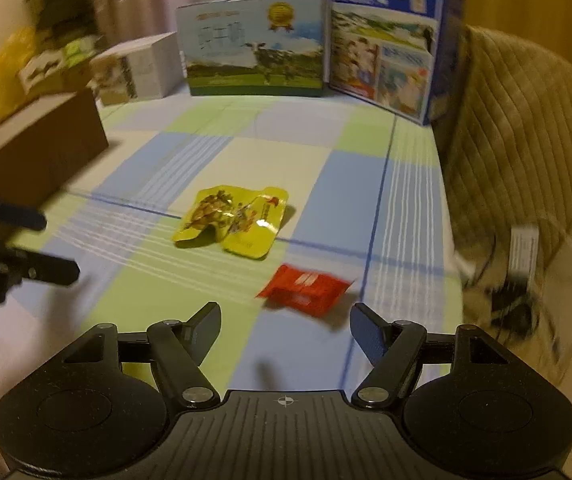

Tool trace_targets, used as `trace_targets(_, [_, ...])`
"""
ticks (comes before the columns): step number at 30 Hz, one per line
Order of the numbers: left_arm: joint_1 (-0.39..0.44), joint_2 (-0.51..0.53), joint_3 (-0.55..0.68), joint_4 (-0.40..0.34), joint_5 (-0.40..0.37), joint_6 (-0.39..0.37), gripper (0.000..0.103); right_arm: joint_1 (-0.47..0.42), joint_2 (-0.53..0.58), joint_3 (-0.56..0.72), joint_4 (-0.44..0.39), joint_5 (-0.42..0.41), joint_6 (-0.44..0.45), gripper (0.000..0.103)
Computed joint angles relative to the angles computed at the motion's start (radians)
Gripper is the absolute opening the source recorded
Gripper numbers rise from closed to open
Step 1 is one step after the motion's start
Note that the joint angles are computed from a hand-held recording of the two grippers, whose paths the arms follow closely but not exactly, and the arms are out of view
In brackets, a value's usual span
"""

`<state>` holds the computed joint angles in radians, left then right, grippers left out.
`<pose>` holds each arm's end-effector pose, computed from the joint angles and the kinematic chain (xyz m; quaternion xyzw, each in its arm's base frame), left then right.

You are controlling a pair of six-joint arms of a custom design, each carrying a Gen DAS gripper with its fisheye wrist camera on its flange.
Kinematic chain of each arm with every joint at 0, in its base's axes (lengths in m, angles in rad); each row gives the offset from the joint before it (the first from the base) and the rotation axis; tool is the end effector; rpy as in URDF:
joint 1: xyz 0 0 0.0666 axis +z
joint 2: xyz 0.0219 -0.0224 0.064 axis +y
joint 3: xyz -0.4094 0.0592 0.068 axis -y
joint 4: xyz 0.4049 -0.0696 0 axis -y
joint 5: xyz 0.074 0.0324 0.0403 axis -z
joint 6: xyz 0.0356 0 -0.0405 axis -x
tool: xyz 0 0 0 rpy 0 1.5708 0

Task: Organize objects
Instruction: 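Withdraw both tools from the box toward the yellow snack pack, then grasp the red candy packet with the right tool while the left tool grasps the yellow snack pack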

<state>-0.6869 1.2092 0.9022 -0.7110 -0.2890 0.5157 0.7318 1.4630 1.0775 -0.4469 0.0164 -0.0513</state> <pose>0.3025 -0.2355 0.3231 0.0422 0.9519 -0.0385 0.3010 0.3684 0.3295 0.3115 -0.3084 0.8801 0.1306 0.3365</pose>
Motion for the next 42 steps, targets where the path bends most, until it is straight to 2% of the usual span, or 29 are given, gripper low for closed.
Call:
trace_targets(4, [0.027, 0.049, 0.021, 0.040, 0.031, -0.051, 0.087, -0.023, 0.052, 0.036, -0.003, -0.001, 0.118, 0.069])
trace_targets(11, [0.070, 0.136, 0.073, 0.078, 0.079, -0.144, 0.086, -0.048, 0.132, 0.097, -0.031, -0.063, 0.328, 0.067])
trace_targets(16, [0.097, 0.196, 0.118, 0.085, 0.122, -0.233, 0.086, -0.057, 0.178, 0.142, -0.070, -0.081, 0.477, 0.059])
trace_targets(20, [0.114, 0.235, 0.146, 0.094, 0.151, -0.310, 0.086, -0.074, 0.214, 0.189, -0.131, -0.128, 0.531, 0.052])
trace_targets(22, [0.123, 0.253, 0.158, 0.100, 0.165, -0.347, 0.086, -0.079, 0.232, 0.214, -0.177, -0.147, 0.539, 0.038])
trace_targets(24, [0.129, 0.272, 0.170, 0.098, 0.171, -0.382, 0.086, -0.085, 0.238, 0.221, -0.191, -0.167, 0.499, 0.029])
trace_targets(27, [0.143, 0.294, 0.181, 0.109, 0.197, -0.437, 0.086, -0.087, 0.232, 0.207, -0.173, -0.162, 0.398, 0.026])
trace_targets(36, [0.187, 0.373, 0.227, 0.142, 0.272, -0.644, 0.088, -0.053, 0.192, 0.157, -0.115, 0.024, -0.045, 0.026])
trace_targets(39, [0.200, 0.398, 0.248, 0.143, 0.300, -0.729, 0.091, -0.050, 0.182, 0.151, -0.121, 0.071, -0.135, 0.026])
trace_targets(42, [0.211, 0.427, 0.271, 0.138, 0.338, -0.826, 0.093, -0.052, 0.164, 0.141, -0.126, 0.082, -0.184, 0.026])
